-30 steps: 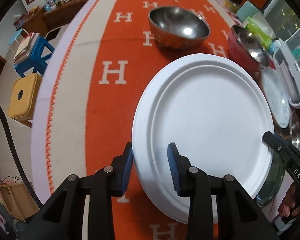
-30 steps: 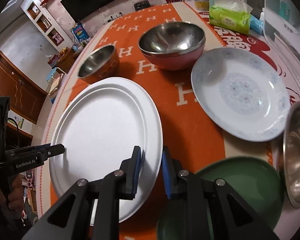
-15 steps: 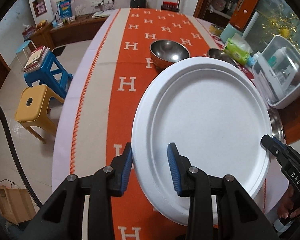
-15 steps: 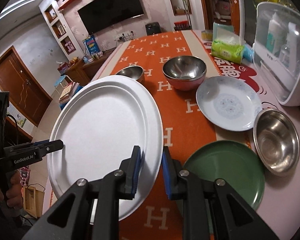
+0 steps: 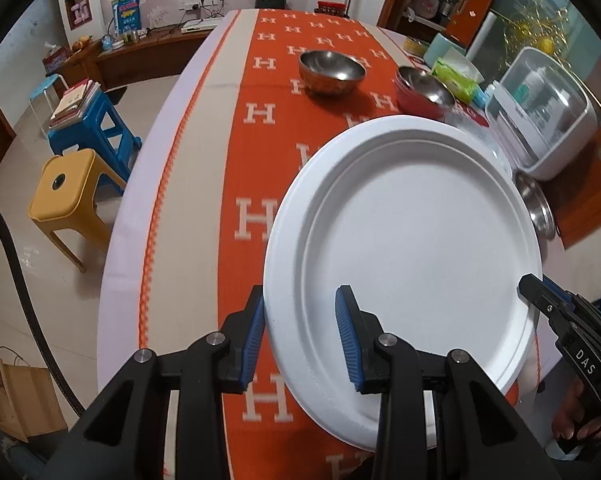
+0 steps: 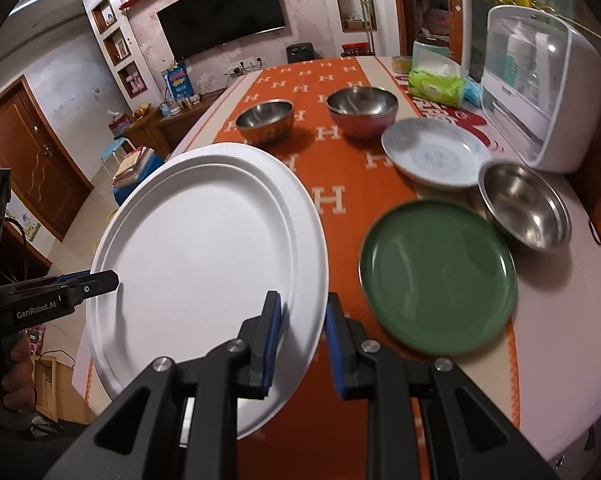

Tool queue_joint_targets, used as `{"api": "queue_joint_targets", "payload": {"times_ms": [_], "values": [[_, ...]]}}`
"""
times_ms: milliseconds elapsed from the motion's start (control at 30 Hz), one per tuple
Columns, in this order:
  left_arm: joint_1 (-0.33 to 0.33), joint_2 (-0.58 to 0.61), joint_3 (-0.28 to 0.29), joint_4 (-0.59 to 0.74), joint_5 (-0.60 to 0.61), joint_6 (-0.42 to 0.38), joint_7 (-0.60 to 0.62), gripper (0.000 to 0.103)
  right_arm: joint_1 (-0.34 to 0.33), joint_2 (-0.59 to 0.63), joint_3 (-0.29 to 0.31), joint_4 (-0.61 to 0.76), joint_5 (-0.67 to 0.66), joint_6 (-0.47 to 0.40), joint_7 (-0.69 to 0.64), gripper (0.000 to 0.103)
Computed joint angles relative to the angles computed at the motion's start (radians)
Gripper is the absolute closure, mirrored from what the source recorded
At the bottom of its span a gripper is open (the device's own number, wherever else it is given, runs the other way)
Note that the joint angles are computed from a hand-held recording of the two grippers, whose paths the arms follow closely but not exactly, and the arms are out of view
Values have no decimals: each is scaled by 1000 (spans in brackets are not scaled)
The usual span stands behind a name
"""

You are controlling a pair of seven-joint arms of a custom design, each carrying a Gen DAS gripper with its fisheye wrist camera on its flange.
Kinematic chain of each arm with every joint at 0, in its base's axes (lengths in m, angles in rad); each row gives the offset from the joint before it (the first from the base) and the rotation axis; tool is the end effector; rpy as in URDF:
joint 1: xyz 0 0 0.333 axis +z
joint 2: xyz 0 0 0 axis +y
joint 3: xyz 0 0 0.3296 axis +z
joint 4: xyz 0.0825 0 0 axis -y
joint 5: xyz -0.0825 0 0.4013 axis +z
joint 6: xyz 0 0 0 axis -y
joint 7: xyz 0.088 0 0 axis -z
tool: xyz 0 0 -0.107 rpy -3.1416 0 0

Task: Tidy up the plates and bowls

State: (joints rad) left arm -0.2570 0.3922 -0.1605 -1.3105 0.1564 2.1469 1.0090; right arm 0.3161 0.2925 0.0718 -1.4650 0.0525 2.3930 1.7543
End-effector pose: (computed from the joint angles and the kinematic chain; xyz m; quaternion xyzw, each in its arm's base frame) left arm 0.6842 -0.2702 0.5792 -0.7271 0.6480 -0.1995 0.1078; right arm 0.6672 0.2648 0.5980 -0.7252 0.6127 -0.1214 0.2898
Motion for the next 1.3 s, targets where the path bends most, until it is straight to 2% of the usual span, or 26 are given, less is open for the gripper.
{"api": "queue_joint_targets", "payload": {"times_ms": [200, 800, 900, 1033, 1100, 1300], "values": [[5, -54, -16, -115, -23, 41, 11, 70, 17, -72, -7, -112, -55, 5, 50, 80], [-21, 60, -23, -91, -43, 45, 114, 69, 38, -70, -19, -209, -232, -67, 183, 73], [-21, 61, -25, -97, -45, 65, 136, 64, 35, -67, -19, -217, -230, -57, 190, 71], [-26, 65, -23, -90, -41, 59, 151, 62, 31, -69, -19, -227, -220, -44, 210, 71], [-26, 70, -24, -83, -42, 48, 163, 58, 34, -65, -19, -222, -231, -49, 212, 71], [-22, 77, -32, -47, -74, 2, 188, 47, 30, -59, -15, -194, -205, -80, 202, 59]]}}
